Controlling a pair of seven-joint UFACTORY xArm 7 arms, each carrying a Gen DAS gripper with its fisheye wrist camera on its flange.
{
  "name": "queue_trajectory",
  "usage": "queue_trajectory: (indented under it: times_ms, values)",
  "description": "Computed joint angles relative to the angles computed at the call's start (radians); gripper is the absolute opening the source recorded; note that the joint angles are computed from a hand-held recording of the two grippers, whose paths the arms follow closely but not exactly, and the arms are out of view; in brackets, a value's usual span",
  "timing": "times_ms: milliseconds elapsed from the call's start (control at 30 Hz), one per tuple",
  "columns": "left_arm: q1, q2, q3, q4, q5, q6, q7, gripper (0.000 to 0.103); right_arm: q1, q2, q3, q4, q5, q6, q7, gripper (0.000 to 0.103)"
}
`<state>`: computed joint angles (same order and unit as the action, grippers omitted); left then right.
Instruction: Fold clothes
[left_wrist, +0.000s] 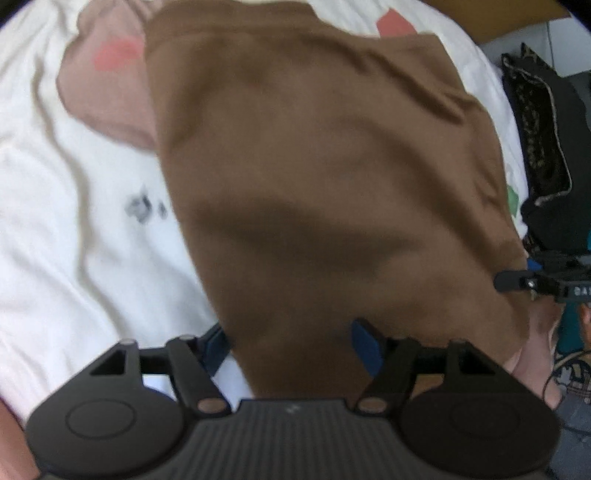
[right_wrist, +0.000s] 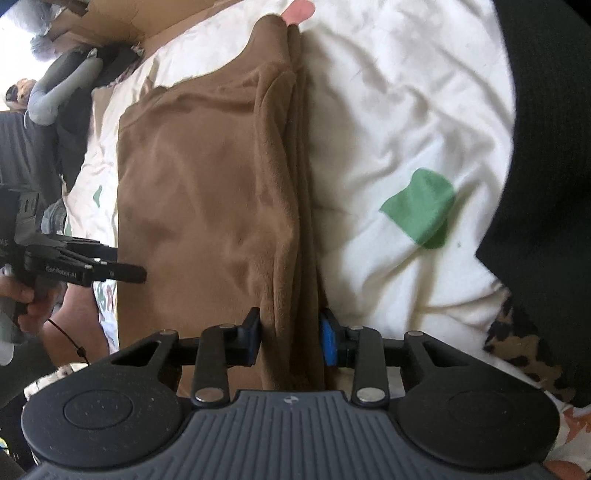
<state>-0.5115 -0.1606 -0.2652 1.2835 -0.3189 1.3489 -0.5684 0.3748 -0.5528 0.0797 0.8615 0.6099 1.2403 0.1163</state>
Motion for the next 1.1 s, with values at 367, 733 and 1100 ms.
queue_trajectory:
  times_ms: [367,733,1100]
  values:
    - [-0.038,-0.134,-0.050,-0.091,-0.046,0.018,-0.301,0.072,-0.001,-0.060,-0.013,-0.070,0.038,-0.039,0.011,0.036]
    - [-0.081,-0.244,-0.109,-0.158,-0.009,0.018,-0.483,0.014,0.008,-0.116,-0.044,-0.141,0.103,-0.096,0.046,0.036]
    - [-0.093,-0.216,-0.121,-0.096,0.045,0.099,-0.512,0.008,-0.003,-0.129,-0.092,-0.127,0.098,0.043,-0.050,0.043]
